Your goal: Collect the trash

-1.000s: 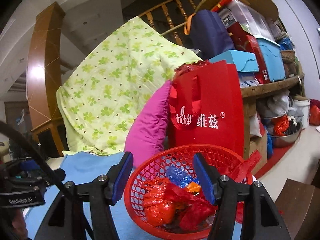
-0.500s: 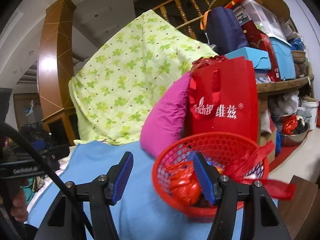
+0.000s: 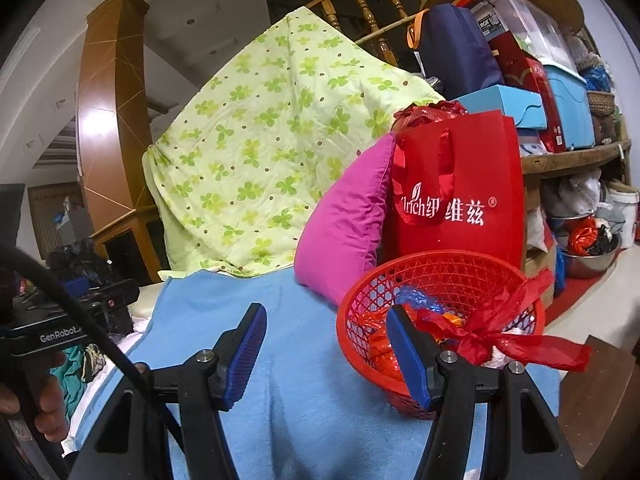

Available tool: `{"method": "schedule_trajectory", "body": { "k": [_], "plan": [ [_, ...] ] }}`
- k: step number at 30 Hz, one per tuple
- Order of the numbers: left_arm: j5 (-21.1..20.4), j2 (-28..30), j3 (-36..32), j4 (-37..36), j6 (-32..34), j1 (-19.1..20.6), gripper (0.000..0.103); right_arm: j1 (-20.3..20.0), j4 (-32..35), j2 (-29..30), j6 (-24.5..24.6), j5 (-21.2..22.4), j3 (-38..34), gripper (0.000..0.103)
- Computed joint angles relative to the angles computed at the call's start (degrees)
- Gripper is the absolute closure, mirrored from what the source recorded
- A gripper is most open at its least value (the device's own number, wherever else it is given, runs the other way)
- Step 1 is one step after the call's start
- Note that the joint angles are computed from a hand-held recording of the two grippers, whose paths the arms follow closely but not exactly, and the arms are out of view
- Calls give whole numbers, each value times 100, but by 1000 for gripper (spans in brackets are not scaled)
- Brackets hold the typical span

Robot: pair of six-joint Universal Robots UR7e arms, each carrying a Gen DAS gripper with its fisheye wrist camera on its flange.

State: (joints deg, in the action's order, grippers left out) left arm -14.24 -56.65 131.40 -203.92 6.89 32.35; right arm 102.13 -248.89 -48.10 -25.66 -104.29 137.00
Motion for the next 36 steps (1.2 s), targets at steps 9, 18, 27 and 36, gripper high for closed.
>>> {"method": "schedule_trajectory", "body": {
  "k": [9, 18, 27, 36],
  "plan": [
    [37, -249, 206, 420, -356, -294, 6, 539, 441, -442, 67, -719, 100, 32],
    [178, -535, 446, 708, -645, -705, 5, 1152, 863, -763, 75, -1544, 81, 30],
    [307, -895, 659, 1431, -1232, -1076, 0, 1543, 796, -1001, 84, -1922, 165, 30],
    [432, -1325, 793, 2633, -2116, -1296, 0, 1940, 565, -1131, -73, -2267, 205, 28]
  ]
}}
